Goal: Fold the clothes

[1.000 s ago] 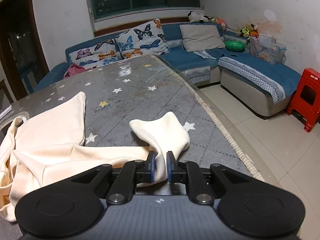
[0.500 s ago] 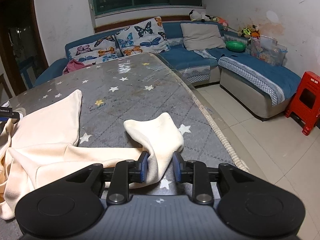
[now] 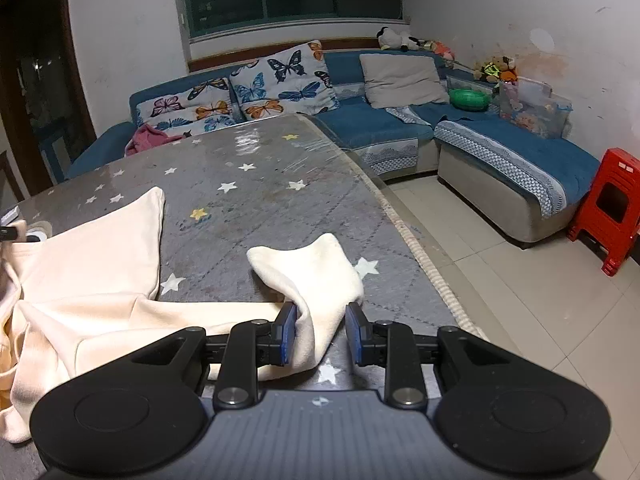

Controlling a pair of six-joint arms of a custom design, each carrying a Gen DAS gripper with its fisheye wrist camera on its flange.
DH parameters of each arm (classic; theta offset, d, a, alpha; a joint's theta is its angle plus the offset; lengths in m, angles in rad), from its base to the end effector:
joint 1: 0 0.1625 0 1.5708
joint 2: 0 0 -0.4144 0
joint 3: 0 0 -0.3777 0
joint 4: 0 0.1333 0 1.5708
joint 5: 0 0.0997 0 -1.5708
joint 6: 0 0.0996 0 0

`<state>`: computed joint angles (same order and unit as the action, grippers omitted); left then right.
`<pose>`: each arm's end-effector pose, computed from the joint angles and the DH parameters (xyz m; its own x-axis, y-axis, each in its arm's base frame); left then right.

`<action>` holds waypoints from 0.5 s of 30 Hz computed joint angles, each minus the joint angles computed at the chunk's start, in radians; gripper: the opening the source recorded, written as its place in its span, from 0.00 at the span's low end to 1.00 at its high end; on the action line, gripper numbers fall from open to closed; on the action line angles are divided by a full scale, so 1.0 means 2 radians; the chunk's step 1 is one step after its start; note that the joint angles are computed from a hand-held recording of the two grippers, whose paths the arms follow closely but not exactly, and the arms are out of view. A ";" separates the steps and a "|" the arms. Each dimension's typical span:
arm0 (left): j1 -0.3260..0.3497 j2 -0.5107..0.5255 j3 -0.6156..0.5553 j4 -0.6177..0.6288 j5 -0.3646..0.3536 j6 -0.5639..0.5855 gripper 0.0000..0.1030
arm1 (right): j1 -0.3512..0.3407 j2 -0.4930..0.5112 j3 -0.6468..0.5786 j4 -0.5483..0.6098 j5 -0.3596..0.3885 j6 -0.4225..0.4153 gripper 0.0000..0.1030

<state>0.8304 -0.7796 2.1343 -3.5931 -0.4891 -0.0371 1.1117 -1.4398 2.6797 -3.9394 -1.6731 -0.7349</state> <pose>-0.1625 -0.5058 0.1099 -0.7347 -0.1079 -0.6698 0.5028 0.5761 -0.6444 -0.0266 -0.3316 0.2639 -0.7584 0.1313 0.6385 -0.4299 0.6356 -0.6413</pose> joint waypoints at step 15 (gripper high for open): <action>-0.127 -0.166 0.225 -0.017 0.095 -0.203 0.06 | -0.017 -0.031 0.032 -0.015 0.034 -0.002 0.25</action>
<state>0.5766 -1.1112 2.5848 -3.6265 -0.2983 -0.4426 1.0776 -1.5019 2.7445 -3.9701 -1.6049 -0.7398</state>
